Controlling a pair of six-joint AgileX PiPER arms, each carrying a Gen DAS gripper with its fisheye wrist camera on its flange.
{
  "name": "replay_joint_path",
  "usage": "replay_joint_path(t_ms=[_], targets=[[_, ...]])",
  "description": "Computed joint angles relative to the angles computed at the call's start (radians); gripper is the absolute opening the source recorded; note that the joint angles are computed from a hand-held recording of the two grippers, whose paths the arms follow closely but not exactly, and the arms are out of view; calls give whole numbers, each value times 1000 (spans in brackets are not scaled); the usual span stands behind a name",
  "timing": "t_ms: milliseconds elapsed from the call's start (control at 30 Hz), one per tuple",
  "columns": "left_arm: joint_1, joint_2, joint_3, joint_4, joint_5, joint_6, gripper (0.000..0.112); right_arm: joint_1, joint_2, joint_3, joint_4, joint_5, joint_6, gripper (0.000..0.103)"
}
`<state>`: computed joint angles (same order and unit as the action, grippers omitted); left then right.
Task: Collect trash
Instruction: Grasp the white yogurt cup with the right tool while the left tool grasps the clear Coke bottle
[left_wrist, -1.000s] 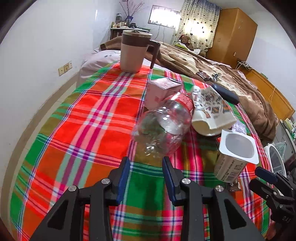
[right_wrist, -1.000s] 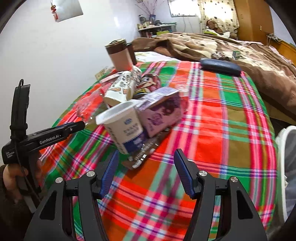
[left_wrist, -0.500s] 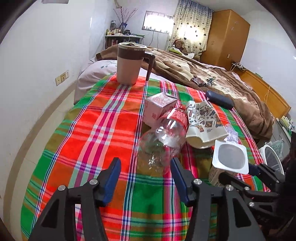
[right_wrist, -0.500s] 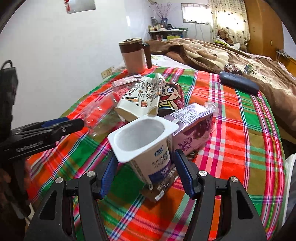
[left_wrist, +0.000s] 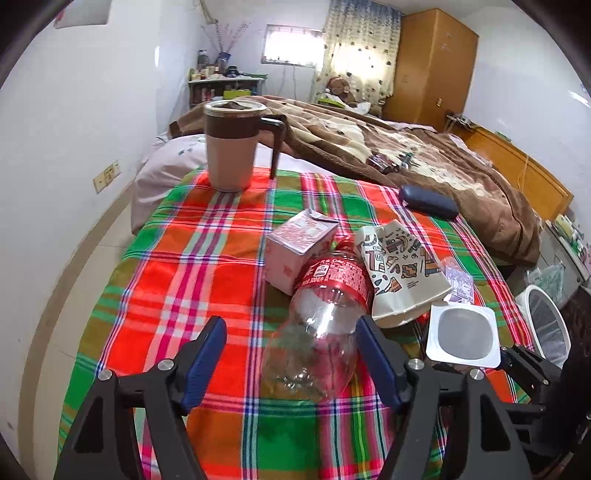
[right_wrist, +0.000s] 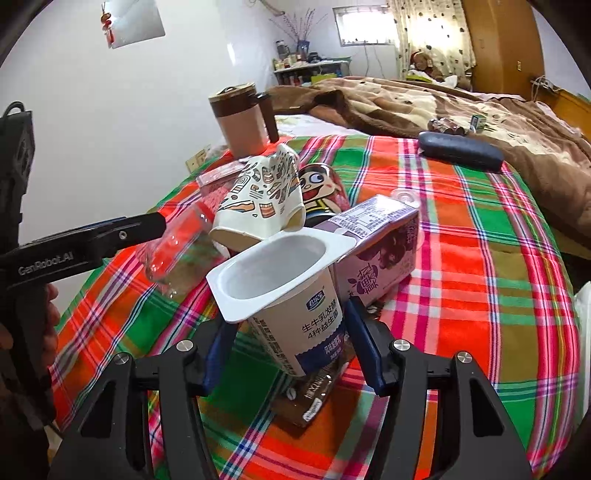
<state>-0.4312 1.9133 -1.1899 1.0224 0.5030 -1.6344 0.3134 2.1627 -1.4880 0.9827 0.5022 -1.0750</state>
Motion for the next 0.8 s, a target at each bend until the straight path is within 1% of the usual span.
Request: replay_joint_path(t_ms=[100, 233, 333, 400, 467, 567, 700, 800], targets=[[9, 30, -41, -54, -8, 79, 72, -10, -14, 24, 45, -5, -40, 60], [30, 85, -114, -193, -42, 254, 72, -26, -19, 36, 66, 2, -51, 60], [40, 128, -179, -283, -14, 348, 72, -43, -18, 40, 71, 12, -39, 59], [50, 146, -206, -332, -14, 409, 72, -50, -14, 34, 53, 17, -11, 59], [60, 165, -236, -380, 0, 463, 72, -61, -11, 34, 71, 28, -22, 59], [71, 199, -285, -435, 29, 528, 72, -69, -4, 25, 80, 41, -24, 59], [79, 221, -307, -487, 22, 575, 70, -75, -1, 23, 90, 46, -38, 59], [80, 224, -312, -491, 22, 572, 69, -86, 3, 19, 97, 61, -45, 59]])
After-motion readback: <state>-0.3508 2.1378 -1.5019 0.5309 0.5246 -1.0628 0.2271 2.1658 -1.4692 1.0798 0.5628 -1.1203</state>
